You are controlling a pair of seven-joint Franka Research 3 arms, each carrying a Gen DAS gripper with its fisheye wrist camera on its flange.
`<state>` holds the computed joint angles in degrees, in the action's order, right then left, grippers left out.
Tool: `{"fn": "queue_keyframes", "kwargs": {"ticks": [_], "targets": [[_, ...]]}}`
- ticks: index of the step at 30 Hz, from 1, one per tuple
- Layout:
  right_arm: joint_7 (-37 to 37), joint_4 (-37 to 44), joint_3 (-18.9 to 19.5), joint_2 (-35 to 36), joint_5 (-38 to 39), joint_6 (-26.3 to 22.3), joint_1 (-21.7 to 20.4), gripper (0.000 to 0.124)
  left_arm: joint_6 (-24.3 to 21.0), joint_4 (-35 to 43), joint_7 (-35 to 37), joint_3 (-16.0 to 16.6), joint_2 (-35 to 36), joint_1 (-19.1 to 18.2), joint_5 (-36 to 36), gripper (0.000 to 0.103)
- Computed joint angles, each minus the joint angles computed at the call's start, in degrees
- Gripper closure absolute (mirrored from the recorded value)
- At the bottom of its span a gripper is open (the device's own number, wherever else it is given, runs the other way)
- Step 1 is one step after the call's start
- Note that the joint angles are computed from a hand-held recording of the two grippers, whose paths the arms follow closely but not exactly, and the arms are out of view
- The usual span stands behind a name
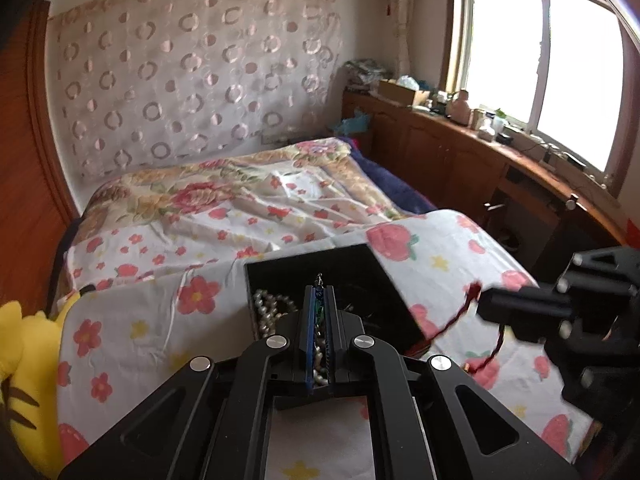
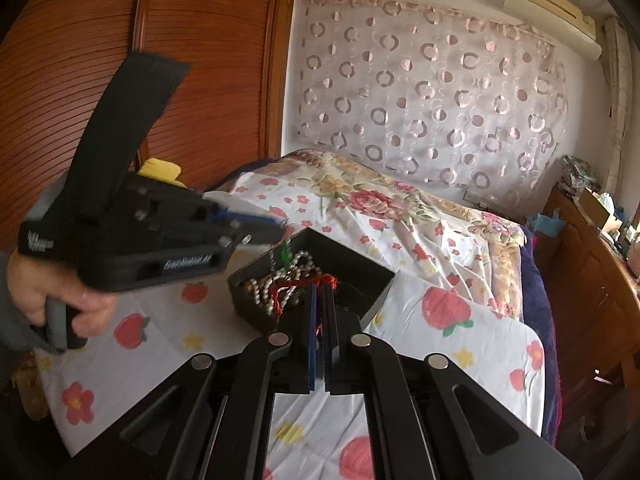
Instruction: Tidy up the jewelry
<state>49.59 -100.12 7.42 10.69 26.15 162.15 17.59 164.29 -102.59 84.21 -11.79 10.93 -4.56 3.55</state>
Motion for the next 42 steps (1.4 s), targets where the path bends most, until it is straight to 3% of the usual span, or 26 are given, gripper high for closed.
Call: {"fn": "queue_keyframes", "kwargs": {"ticks": [2,4,9,12,19,26,31,35,42], "targets": [[2.10,2.11,-0.89,1.70,-2.44,-0.54,0.57,0.120,0.56,-0.92,-0.93,0.42,-0.21,0.01,0.34,0.093],[3.45,3.73,-1.28,3.15,-4.31,-0.78,0.92,0.120,1.31,-2.33,-2.19,1.02,-0.84,-0.11,1.40,0.070],[5.78,6.95,-1.66,5.94,-7.30,-1.68,1.21,0.120,4.07,-6.14,-8.58,3.31,-3.17,-1.01,6.81,0.031],[7.54,9.31,-1.95,8.08,-8.88,-2.84,1.50,0.120,4.98,-8.21,-15.41,5.12,-4.69,-1.75,13.50,0.018],[9.04,12.35,-0.97,11.13,-8.25,-4.54,0.94,0.120,8.05,-12.55,-22.87,5.35,-8.03,-0.28,20.51,0.009],[9.02,8.77,-0.08,8.93,-6.12,-1.37,0.18,0.072,10.07,-16.53,-28.20,4.56,-11.45,0.96,24.89,0.007],[6.91,2.99,1.31,4.39,-0.99,1.49,-1.23,0.068,11.22,-20.08,-34.66,3.37,-14.71,2.34,30.83,0.007],[2.87,-4.84,2.75,-1.74,6.45,5.84,-2.27,0.052,11.48,-23.08,-44.67,0.44,-18.38,5.92,40.32,0.007],[-2.09,-15.86,1.19,-10.96,18.29,13.16,0.47,0.023,10.47,-26.60,-55.59,-3.27,-23.67,9.94,47.67,0.007]]}}
